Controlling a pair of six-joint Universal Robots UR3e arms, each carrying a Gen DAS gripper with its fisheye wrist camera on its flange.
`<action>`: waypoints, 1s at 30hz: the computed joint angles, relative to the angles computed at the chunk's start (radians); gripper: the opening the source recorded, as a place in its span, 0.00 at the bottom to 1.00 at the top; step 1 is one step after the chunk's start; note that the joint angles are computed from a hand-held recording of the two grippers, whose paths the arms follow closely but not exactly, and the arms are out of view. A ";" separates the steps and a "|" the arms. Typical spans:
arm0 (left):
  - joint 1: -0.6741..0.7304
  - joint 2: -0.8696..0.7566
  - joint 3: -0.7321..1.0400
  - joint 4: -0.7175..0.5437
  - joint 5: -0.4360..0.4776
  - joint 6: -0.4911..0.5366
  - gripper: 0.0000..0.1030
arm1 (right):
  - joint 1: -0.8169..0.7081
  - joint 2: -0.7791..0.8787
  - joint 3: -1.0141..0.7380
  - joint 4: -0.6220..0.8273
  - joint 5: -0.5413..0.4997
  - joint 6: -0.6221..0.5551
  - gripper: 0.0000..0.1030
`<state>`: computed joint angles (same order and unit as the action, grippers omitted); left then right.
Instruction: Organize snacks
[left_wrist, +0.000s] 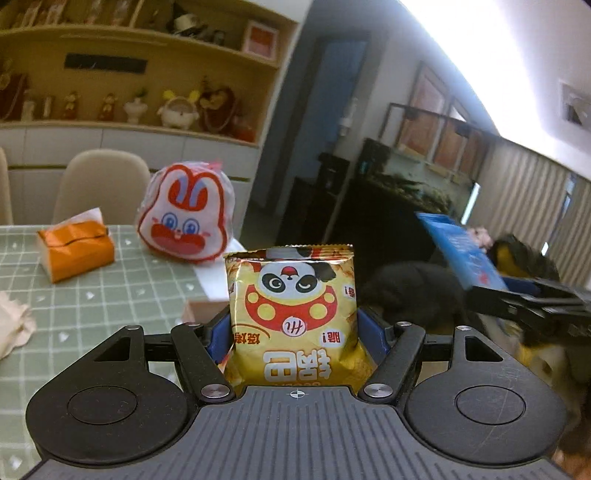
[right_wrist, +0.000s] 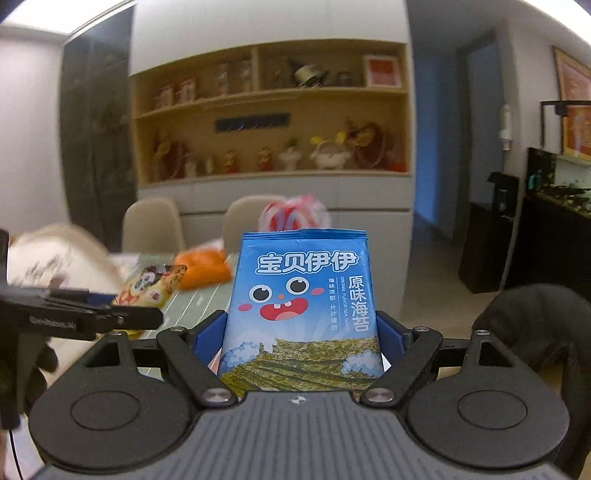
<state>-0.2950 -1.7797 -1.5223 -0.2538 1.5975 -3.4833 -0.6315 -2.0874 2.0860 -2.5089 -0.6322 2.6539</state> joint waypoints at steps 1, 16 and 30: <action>0.011 -0.061 0.082 -0.029 -0.010 -0.014 0.73 | 0.046 0.084 -0.062 -0.078 -0.053 0.071 0.82; 0.192 -0.398 0.163 0.209 -0.280 -0.206 0.69 | 0.307 0.530 -0.287 -0.331 -0.388 0.232 0.82; 0.332 0.065 -0.507 0.344 -0.387 -0.117 0.69 | 0.665 0.990 -0.893 -0.076 -0.693 0.359 0.88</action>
